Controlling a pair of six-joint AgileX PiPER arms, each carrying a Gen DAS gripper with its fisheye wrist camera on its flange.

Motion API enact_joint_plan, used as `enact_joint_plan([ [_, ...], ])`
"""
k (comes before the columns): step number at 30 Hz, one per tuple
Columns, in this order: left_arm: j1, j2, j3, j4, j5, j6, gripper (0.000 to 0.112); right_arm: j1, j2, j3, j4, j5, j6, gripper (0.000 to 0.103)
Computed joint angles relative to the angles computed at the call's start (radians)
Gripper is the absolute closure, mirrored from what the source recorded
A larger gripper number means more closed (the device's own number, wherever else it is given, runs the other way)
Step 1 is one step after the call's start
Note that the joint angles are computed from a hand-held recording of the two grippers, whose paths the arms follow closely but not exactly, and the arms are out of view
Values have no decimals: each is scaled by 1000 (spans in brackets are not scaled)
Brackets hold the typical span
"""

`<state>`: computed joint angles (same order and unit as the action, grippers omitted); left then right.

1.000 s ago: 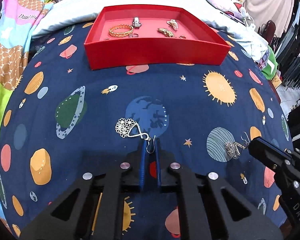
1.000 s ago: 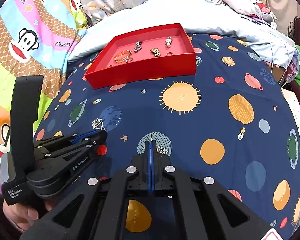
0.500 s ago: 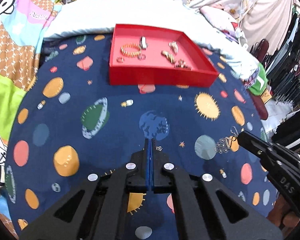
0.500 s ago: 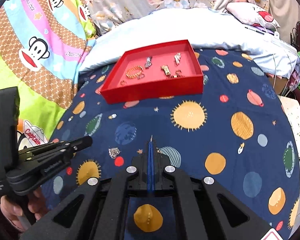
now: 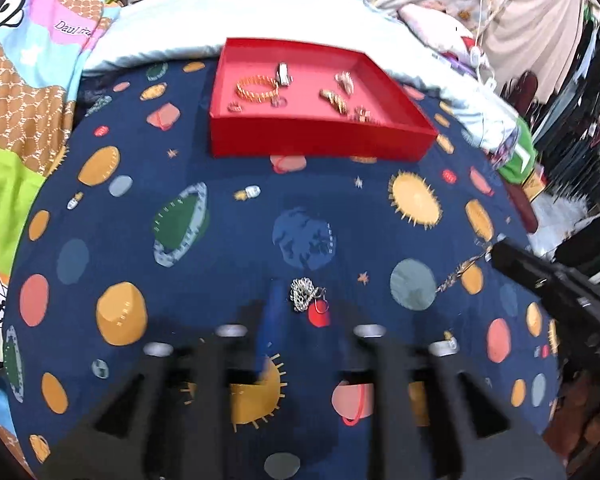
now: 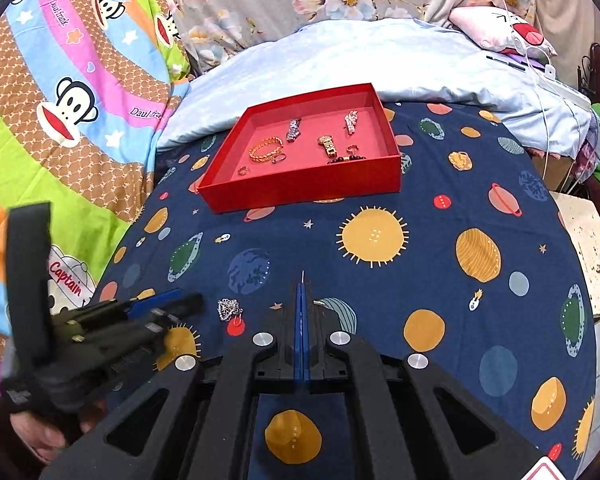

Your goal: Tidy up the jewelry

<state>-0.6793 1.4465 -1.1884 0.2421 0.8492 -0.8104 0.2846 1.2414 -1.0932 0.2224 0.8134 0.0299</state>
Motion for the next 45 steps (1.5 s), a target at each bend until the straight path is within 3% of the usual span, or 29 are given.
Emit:
enact_joint_plan([
  [8,-26,107,-10,25,-26,-26,81,-19,4,12,15,-3,-14,103],
  [15,-11,114,-9,26,-45,-7,108,-23,9,24,30,-8,-25,103],
  [27,14,13,-41,-36,-13,46,109,-24,6,-10,48,-6,-39,103],
  [36,46,26,-262,-26,90,151,109,-48,64,-179,75,23,-96,103],
  [45,194,191,-606,-133,152,341,108,-90,276,-525,80,70,-147,103],
])
